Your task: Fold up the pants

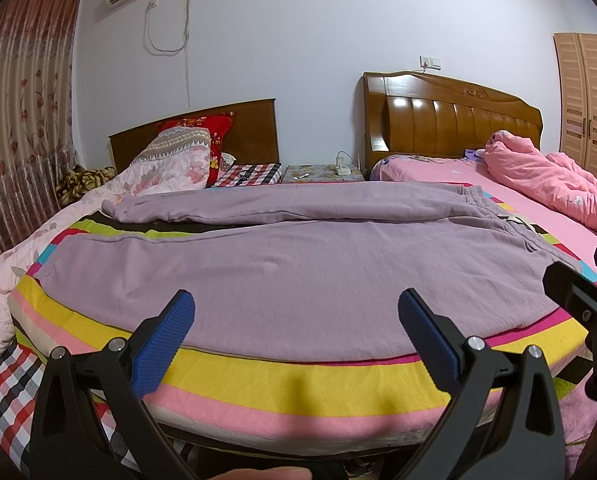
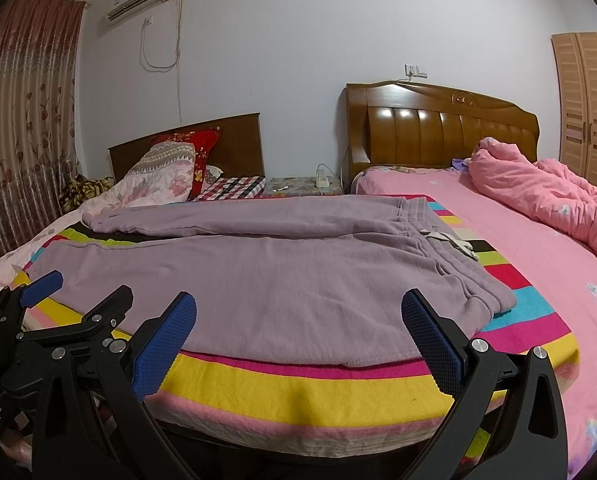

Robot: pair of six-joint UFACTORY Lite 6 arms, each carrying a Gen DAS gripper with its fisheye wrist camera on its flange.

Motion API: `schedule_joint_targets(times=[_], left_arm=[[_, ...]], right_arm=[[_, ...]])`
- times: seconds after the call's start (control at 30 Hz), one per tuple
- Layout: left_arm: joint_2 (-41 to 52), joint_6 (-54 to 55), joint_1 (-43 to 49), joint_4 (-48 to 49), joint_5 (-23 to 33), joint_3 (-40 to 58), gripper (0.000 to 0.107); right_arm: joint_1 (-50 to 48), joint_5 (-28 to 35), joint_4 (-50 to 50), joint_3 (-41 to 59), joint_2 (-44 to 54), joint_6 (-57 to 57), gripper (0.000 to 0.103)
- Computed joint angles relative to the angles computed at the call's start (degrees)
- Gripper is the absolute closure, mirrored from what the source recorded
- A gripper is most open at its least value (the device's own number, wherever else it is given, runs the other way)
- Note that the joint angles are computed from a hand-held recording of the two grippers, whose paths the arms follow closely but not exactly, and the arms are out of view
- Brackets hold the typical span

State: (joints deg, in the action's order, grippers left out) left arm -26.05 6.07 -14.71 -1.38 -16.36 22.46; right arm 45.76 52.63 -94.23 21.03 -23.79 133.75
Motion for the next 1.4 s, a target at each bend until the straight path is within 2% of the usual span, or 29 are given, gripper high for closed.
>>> schedule_joint_targets(times=[1.1, 1.4], left_arm=[[-0.10, -4.91, 1.90, 5.71, -0.67, -1.27, 0.005], [0.39, -1.80, 0.72, 1.80, 0.51, -0.98, 0.005]], right_arm=[[1.48, 0.22, -0.23, -0.42, 2.01, 3.24, 0.004], [-1.77, -3.22, -1.58, -0.93, 1.25, 3.22, 0.004]])
